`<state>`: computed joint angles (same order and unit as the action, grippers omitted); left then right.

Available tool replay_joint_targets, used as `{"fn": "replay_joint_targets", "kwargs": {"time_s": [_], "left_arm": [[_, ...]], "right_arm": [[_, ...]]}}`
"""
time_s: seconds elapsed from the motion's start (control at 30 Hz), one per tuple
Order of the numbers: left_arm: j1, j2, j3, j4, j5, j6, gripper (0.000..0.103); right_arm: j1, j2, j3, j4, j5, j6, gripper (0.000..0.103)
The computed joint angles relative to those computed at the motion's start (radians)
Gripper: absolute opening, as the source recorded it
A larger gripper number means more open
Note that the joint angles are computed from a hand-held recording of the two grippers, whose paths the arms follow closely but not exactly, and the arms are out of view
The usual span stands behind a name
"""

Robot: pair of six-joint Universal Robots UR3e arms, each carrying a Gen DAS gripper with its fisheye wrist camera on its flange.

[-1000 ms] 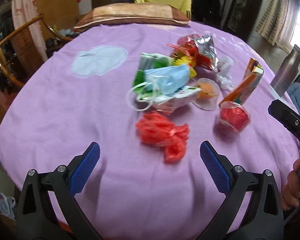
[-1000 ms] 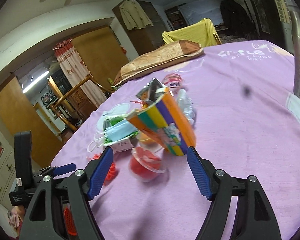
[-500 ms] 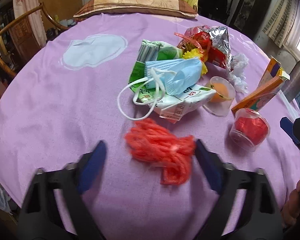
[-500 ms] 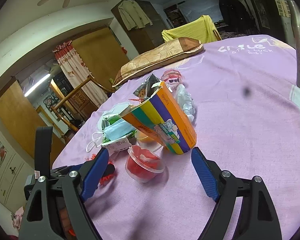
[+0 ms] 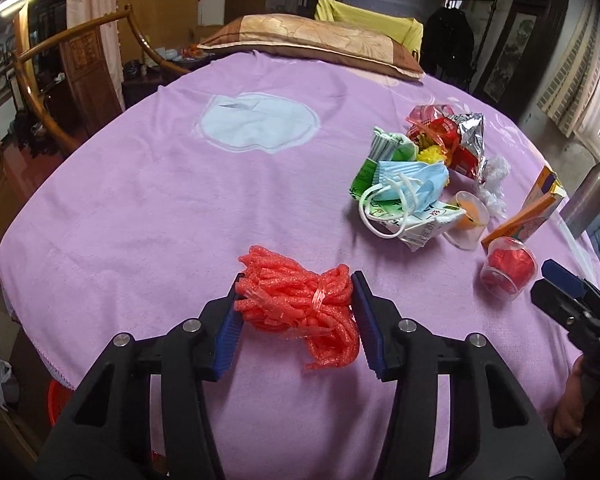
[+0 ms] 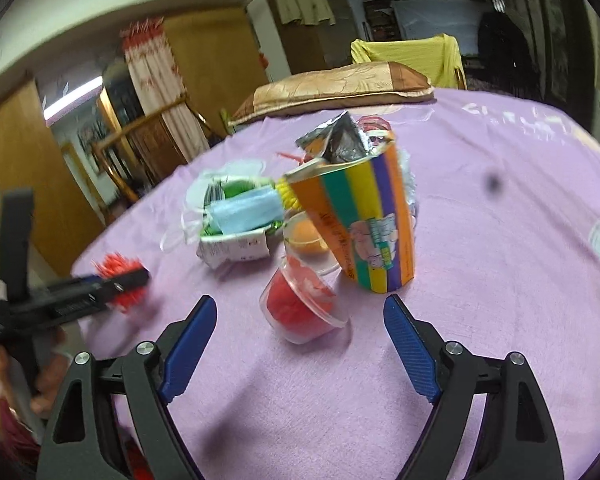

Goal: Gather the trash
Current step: 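Grasp the red plastic cup with the right gripper while the left gripper holds the netting, then drop the netting and red cup into the red basket with both grippers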

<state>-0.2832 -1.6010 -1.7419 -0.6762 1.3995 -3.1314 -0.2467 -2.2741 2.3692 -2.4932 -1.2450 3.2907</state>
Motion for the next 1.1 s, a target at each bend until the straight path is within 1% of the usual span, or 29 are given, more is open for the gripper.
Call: {"fn": "replay_joint_targets", "kwargs": {"time_s": [0.07,0.1,0.13,0.23,0.3,0.33,0.37,0.4,0.47,0.5,0.63,0.67,0.8,0.93,1.1], "left_arm": [[0.016,0.013,-0.016,0.002,-0.014,0.007,0.051],[0.023,0.020,-0.023,0.002,-0.018,0.012,0.051],[0.026,0.024,-0.028,0.002,-0.021,0.015,0.051],[0.037,0.038,-0.041,0.005,-0.025,0.022,0.051],[0.052,0.055,-0.058,0.008,-0.034,0.027,0.051],[0.059,0.062,-0.065,0.008,-0.039,0.028,0.051],[0.068,0.070,-0.070,0.007,-0.045,0.031,0.051],[0.078,0.081,-0.077,0.007,-0.052,0.035,0.051],[0.093,0.098,-0.088,0.004,-0.059,0.040,0.051],[0.101,0.109,-0.094,0.002,-0.062,0.043,0.051],[0.128,0.152,-0.114,-0.008,-0.069,0.052,0.051],[0.135,0.164,-0.121,-0.011,-0.070,0.055,0.051],[0.194,0.240,-0.165,-0.035,-0.091,0.082,0.051],[0.281,0.335,-0.223,-0.072,-0.117,0.124,0.051],[0.440,0.462,-0.288,-0.147,-0.191,0.196,0.051]], "right_arm": [[0.134,0.111,-0.052,-0.059,-0.143,0.023,0.083],[0.170,0.142,-0.071,-0.067,-0.181,0.024,0.082],[0.219,0.188,-0.099,-0.077,-0.234,0.027,0.080],[0.267,0.272,-0.166,-0.056,-0.292,0.028,0.072],[0.274,0.308,-0.197,-0.024,-0.317,0.038,0.062],[0.260,0.323,-0.212,0.009,-0.295,0.035,0.044],[0.246,0.325,-0.214,0.021,-0.277,0.030,0.042],[0.235,0.319,-0.208,0.021,-0.263,0.028,0.042],[0.244,0.275,-0.169,-0.044,-0.289,0.050,0.041],[0.249,0.259,-0.164,-0.052,-0.295,0.053,0.041],[0.161,0.133,-0.134,-0.015,-0.107,0.030,0.041],[0.165,0.127,-0.140,-0.012,-0.098,0.030,0.041],[0.228,0.152,-0.169,-0.039,-0.130,0.046,0.041],[0.287,0.170,-0.192,-0.047,-0.141,0.073,0.041],[0.390,0.257,-0.265,-0.070,-0.189,0.113,0.041]]}}
